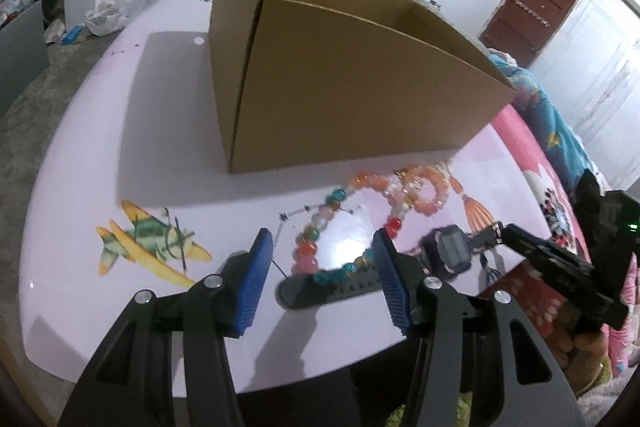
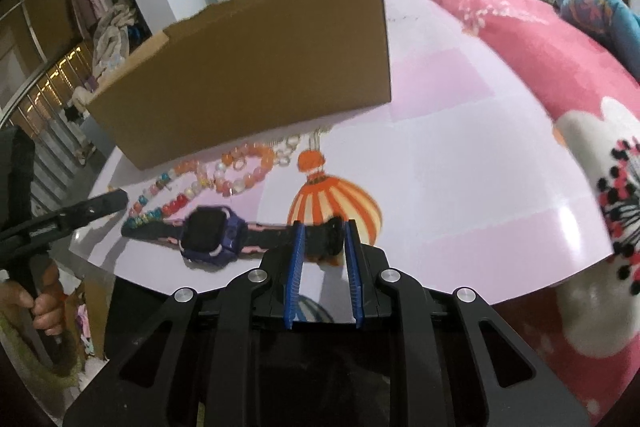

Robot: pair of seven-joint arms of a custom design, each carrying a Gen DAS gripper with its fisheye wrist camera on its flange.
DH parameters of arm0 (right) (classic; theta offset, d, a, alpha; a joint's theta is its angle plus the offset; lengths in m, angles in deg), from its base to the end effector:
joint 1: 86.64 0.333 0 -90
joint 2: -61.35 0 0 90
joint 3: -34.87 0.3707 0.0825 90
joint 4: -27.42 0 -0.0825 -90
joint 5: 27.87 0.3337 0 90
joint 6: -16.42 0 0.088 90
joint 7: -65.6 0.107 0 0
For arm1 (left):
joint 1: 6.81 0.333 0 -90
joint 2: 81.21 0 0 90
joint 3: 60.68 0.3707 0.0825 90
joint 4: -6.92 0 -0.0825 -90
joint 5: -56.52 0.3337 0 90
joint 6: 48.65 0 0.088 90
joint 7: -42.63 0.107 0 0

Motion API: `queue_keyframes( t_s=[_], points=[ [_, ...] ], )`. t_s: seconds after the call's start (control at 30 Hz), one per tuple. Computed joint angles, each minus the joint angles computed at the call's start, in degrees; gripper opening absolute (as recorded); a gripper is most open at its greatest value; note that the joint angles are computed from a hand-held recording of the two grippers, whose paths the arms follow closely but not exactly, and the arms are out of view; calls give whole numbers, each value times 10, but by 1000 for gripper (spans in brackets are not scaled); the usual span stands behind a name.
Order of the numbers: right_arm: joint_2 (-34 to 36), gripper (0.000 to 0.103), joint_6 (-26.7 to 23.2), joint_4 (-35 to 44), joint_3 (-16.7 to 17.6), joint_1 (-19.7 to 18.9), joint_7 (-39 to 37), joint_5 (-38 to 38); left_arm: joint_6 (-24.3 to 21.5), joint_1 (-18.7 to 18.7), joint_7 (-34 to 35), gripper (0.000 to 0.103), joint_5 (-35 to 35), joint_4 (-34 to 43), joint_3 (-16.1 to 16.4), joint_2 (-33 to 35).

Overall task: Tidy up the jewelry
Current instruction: 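Close the left tool fingers on the multicolour bead bracelet, then lift the bead bracelet with the left tool and carry it over the box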

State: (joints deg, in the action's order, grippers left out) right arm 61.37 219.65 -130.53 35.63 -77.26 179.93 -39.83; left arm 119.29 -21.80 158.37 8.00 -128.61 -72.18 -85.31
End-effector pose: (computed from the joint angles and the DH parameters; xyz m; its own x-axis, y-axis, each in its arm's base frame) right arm 0.4087 0.0990 0.4115 0.0651 -0.9736 -0.2187 -0.7331 0.1021 -0.6724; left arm 0.4508 -0.1737 0.4999 -0.2372 -0.9094 0.3418 -0.8278 0.0050 -0.5611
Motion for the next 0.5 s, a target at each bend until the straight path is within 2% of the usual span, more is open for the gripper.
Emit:
queue_keyframes(
  t_s=[0.07, 0.13, 0.2, 0.3, 0.33, 0.4, 0.43, 0.47, 0.5],
  points=[
    [-3, 19, 7, 4, -7, -7, 25, -36, 11, 13, -75, 50, 90, -2, -9, 5],
    [-4, 19, 9, 11, -9, -10, 39, -60, 17, 39, -209, 50, 260, -5, -24, 12],
    [0, 19, 10, 27, -14, -16, 77, -116, 14, 42, -253, 46, 331, 1, -24, 18],
    [12, 19, 10, 57, -13, -26, 141, -203, -17, 48, -344, 39, 476, 19, -25, 30],
    [12, 19, 8, 62, -9, -25, 147, -208, -28, 45, -356, 36, 501, 25, -23, 34],
    [22, 19, 4, 82, -3, -31, 185, -255, -38, 42, -426, 30, 614, 32, -19, 40],
    [27, 19, 2, 93, 0, -38, 210, -284, -35, 40, -440, 25, 643, 33, -16, 41],
    [37, 19, 2, 113, 8, -53, 262, -342, -32, 37, -421, 18, 631, 33, -14, 43],
    [43, 19, 3, 126, 14, -64, 294, -379, -30, 34, -409, 15, 621, 34, -13, 44]
  ],
)
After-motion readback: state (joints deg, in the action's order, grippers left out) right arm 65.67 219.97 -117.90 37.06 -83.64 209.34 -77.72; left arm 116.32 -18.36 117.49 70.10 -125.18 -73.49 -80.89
